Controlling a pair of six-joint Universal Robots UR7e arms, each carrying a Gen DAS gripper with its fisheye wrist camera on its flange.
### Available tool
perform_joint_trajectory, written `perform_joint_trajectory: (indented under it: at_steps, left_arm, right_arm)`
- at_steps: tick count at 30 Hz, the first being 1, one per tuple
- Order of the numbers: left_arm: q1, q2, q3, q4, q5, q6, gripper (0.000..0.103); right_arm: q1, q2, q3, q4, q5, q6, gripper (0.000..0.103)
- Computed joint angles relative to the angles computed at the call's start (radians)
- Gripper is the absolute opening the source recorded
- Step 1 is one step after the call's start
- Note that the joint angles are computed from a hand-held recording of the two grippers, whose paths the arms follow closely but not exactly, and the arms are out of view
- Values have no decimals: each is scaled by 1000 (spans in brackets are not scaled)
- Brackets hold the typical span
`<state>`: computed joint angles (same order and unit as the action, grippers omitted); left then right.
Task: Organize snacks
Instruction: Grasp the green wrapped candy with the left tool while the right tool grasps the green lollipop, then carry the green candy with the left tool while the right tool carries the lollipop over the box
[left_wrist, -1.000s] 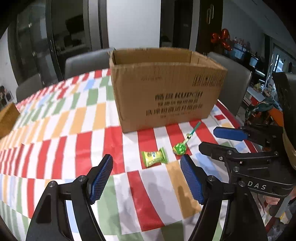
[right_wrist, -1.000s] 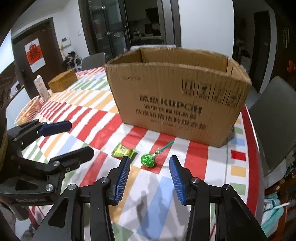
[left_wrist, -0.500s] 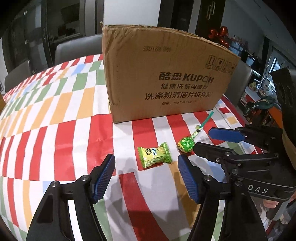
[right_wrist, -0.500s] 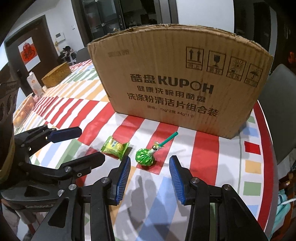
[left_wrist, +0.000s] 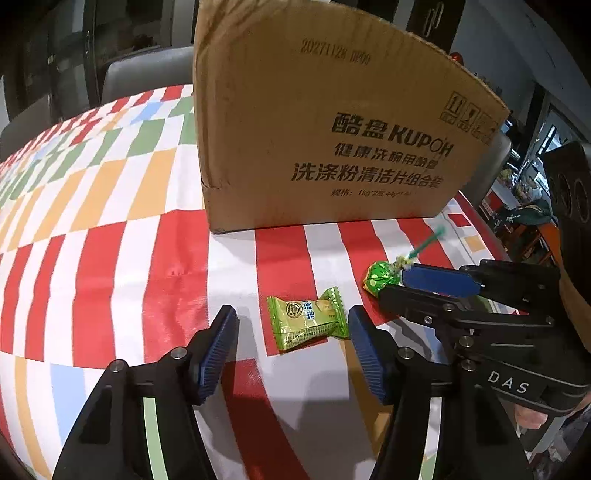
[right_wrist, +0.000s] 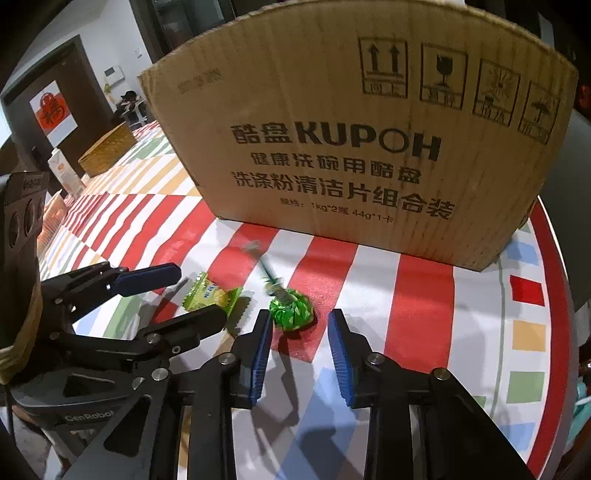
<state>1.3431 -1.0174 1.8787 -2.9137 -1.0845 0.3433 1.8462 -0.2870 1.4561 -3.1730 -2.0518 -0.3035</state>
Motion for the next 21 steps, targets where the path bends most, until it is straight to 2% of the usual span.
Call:
perform_joint_trajectory:
  at_steps: [4, 6, 8, 10, 12, 21]
  left_arm:
    - [0, 12, -5, -17, 3, -7, 57]
    - [-1, 16, -5, -24, -4, -8, 52]
    - [-3, 20, -3, -33, -3, -6, 41]
    - [-7, 25, 1, -52, 9, 2, 39]
    - [-6, 23, 4, -54, 3, -2, 32]
    - [-22, -3, 42, -75, 25, -46, 30]
  right_arm:
    - [-9, 6, -13, 9, 13, 7, 32]
    - [-13, 7, -15, 4, 16, 1, 32]
    - [-13, 10, -21, 5, 15, -4, 31]
    - [-11, 14, -25, 2, 11, -18, 28]
    - [-10, 16, -25, 0, 10, -31, 26]
    - [-6, 10, 0, -28, 16, -20, 25]
